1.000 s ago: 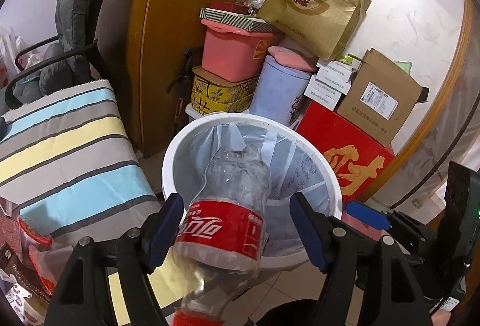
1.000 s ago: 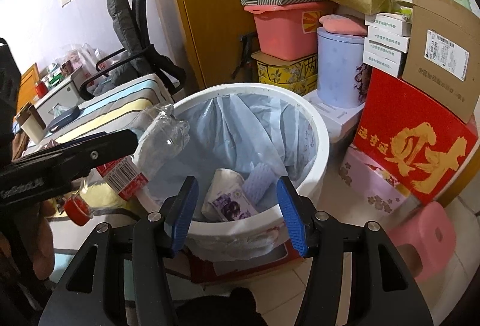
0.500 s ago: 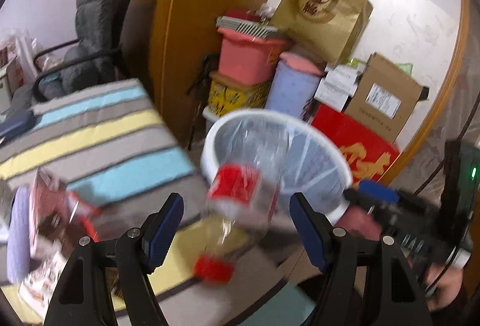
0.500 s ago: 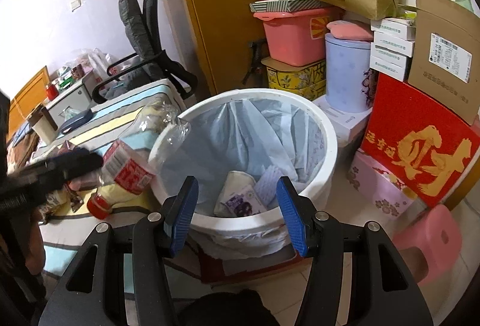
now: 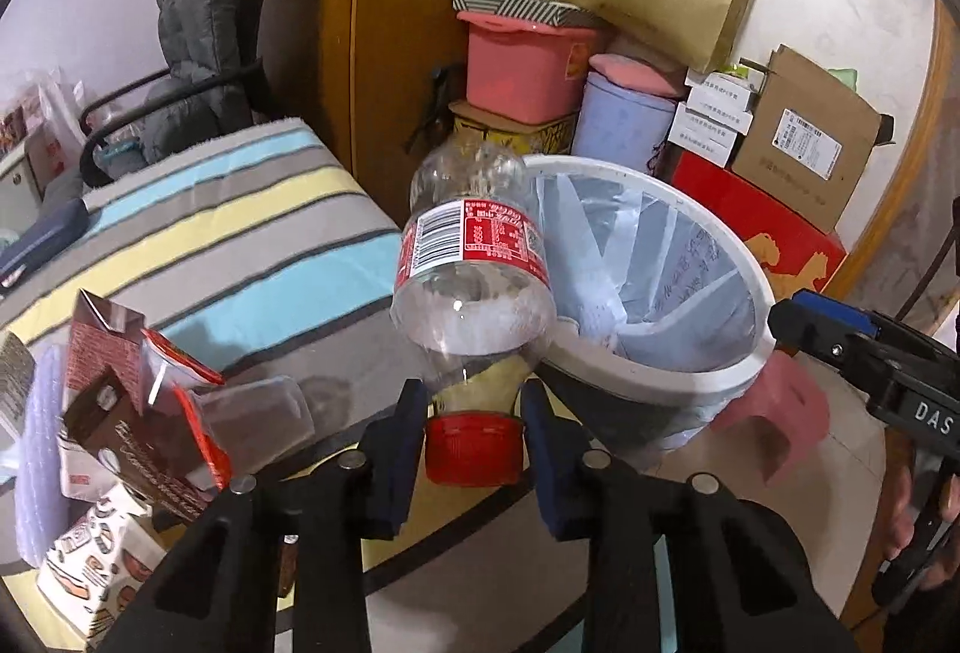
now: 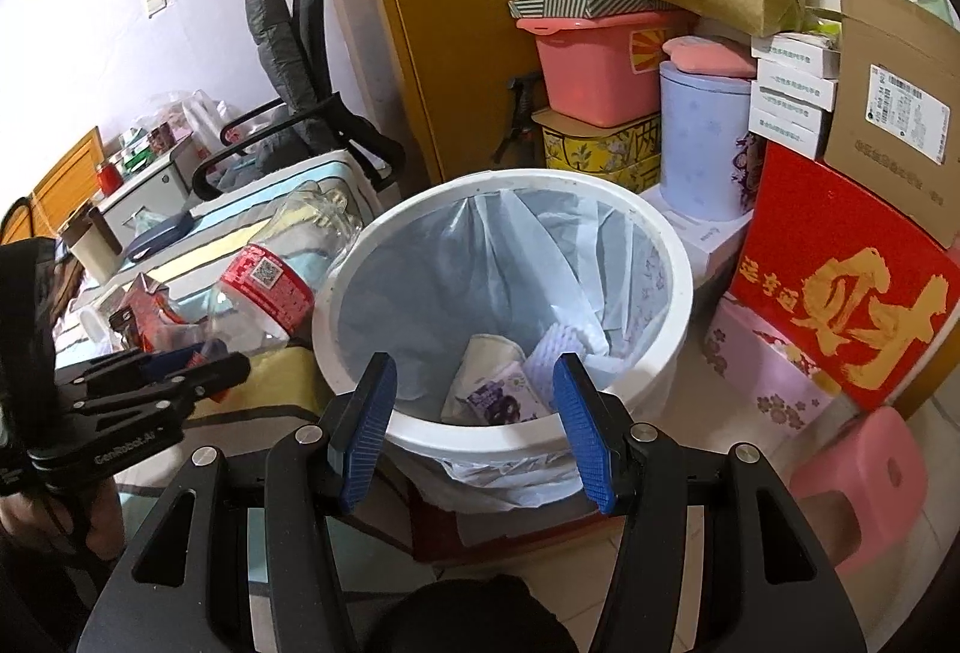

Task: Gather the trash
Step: 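Lower the bottle into the wastebasket and open the left gripper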

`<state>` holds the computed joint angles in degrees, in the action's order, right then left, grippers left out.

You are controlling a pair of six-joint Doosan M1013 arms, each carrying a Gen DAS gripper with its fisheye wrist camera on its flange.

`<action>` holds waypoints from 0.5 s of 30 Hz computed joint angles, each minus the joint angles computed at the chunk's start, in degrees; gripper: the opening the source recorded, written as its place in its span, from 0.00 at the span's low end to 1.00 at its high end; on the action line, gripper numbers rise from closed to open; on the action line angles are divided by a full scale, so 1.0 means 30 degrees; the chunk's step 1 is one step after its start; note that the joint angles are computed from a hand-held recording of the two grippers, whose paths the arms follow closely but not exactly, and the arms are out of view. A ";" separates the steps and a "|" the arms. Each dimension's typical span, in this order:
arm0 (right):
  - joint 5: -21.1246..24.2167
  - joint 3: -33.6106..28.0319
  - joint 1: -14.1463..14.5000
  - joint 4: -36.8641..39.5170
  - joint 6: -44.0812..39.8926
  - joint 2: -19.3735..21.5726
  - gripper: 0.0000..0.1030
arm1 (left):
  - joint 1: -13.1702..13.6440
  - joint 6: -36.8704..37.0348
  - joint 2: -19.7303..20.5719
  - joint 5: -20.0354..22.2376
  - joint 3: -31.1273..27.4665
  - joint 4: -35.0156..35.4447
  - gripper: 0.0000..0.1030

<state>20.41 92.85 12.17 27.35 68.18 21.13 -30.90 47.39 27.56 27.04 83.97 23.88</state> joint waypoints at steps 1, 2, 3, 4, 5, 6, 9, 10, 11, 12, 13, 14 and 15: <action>-0.0001 0.0009 0.0013 -0.0044 0.0102 -0.0001 0.55 | 0.0001 -0.0066 -0.0023 -0.0064 0.0020 0.0119 0.31; 0.0007 0.0010 0.0006 0.0011 0.0097 0.0006 0.55 | -0.0007 -0.0132 -0.0055 -0.0146 0.0047 0.0227 0.31; 0.0017 0.0007 -0.0010 0.0122 0.0003 0.0015 0.55 | -0.0036 -0.0310 -0.0077 -0.0200 0.0066 0.0456 0.31; -0.0007 0.0047 0.0013 0.0136 -0.0005 -0.0012 0.55 | -0.0088 -0.0605 -0.0124 -0.0270 0.0119 0.0873 0.31; -0.0003 0.0049 0.0008 0.0216 -0.0090 -0.0015 0.55 | -0.0096 -0.0682 -0.0150 -0.0333 0.0126 0.1008 0.31; -0.0022 0.0076 0.0010 0.0284 -0.0155 -0.0031 0.55 | -0.0115 -0.0799 -0.0208 -0.0491 0.0185 0.1153 0.31; -0.0057 0.0109 -0.0007 0.0348 -0.0201 -0.0044 0.55 | -0.0162 -0.0450 -0.0262 -0.0752 0.0131 0.1013 0.31; -0.0041 0.0098 -0.0005 0.0338 -0.0171 -0.0036 0.55 | -0.0168 0.0021 -0.0255 -0.0882 0.0064 0.0633 0.31; -0.0044 0.0104 -0.0011 0.0374 -0.0170 -0.0034 0.55 | -0.0166 0.0556 -0.0222 -0.0969 -0.0022 0.0172 0.31; -0.0052 0.0121 -0.0021 0.0428 -0.0187 -0.0040 0.55 | -0.0158 0.1484 -0.0171 -0.1073 -0.0140 -0.0618 0.31; -0.0063 0.0133 -0.0035 0.0499 -0.0241 -0.0040 0.55 | -0.0171 0.2059 -0.0109 -0.1121 -0.0259 -0.1129 0.32; -0.0099 0.0154 -0.0041 0.0537 -0.0262 -0.0054 0.55 | -0.0178 0.2526 -0.0064 -0.1158 -0.0343 -0.1542 0.32; -0.0128 0.0181 -0.0046 0.0595 -0.0327 -0.0076 0.55 | -0.0167 0.3311 0.0013 -0.1165 -0.0479 -0.2264 0.32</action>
